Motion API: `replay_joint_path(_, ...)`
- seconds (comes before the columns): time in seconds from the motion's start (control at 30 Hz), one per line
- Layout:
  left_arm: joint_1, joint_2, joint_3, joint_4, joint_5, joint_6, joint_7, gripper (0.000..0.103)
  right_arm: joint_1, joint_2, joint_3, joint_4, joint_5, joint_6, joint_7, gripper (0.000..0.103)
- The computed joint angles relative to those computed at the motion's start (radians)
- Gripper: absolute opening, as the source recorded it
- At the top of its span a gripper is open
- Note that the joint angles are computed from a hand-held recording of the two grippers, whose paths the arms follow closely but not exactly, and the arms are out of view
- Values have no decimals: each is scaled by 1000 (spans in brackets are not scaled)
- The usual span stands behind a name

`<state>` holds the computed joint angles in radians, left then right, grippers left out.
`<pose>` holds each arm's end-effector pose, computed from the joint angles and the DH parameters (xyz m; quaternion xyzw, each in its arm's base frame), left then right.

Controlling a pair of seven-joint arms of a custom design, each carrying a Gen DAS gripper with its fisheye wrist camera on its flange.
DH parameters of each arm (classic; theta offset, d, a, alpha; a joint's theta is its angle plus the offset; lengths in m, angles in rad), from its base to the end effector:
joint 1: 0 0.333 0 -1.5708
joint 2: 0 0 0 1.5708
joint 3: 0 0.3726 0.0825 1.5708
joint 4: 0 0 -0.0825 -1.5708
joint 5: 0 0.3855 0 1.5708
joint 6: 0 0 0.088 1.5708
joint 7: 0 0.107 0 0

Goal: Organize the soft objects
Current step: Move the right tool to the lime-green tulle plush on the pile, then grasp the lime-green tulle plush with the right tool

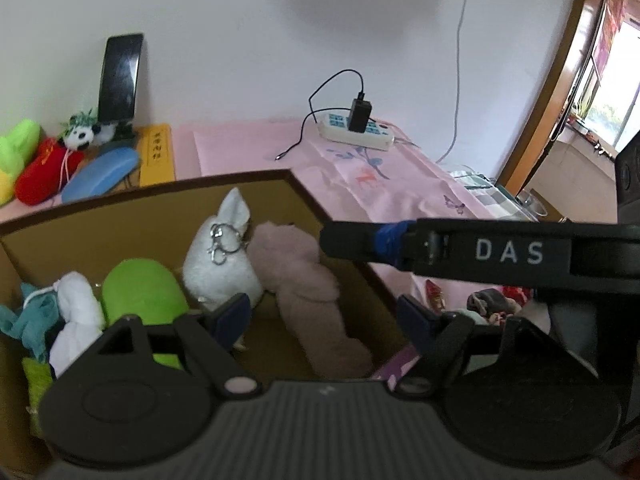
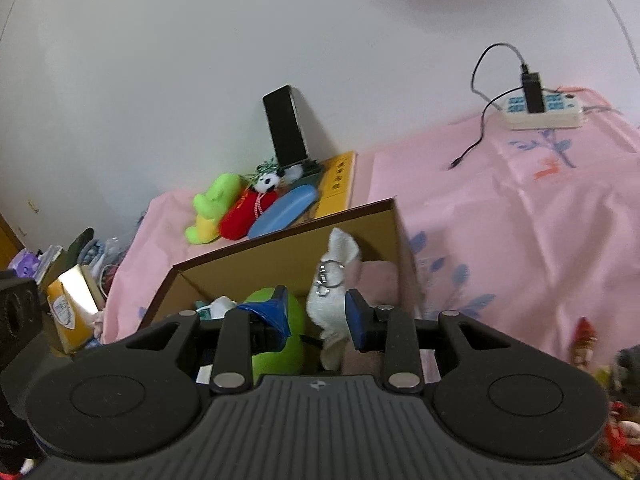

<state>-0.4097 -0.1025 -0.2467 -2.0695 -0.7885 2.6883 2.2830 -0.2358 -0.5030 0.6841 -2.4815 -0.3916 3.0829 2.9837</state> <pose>0.4581 -0.3317 0.6071 -0.3469 0.8369 -0.4199 0.0542 0.3669 0.2696 0.5819 -0.4503 0.7399 -0.1834 0.4649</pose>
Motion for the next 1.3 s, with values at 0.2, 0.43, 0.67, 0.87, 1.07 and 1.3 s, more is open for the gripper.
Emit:
replay_joint_path(0.2, -9, -27, -14, -12, 72, -17, -90, 81, 74, -55, -40, 4, -21, -148, 6, 15)
replay_joint_path(0.43, -33, -54, -20, -28, 162, -35, -181, 85, 159, -118, -104, -50, -37, -166, 64, 15)
replay_joint_path(0.67, -75, -73, -32, -38, 215, -24, -218, 86, 244, -198, -172, -109, -4, -231, 51, 12)
replay_joint_path(0.87, -142, -72, -38, -29, 150, -17, -133, 89, 307, -336, -211, -186, 33, -345, 40, 12)
replay_joint_path(1.07, -175, -30, -79, 9, 163, -51, -125, 89, 389, -462, -253, -250, 79, -522, 7, 12)
replay_joint_path(1.3, -215, 32, -134, 71, 202, -84, -114, 89, 435, -616, -290, -321, 119, -675, 0, 12)
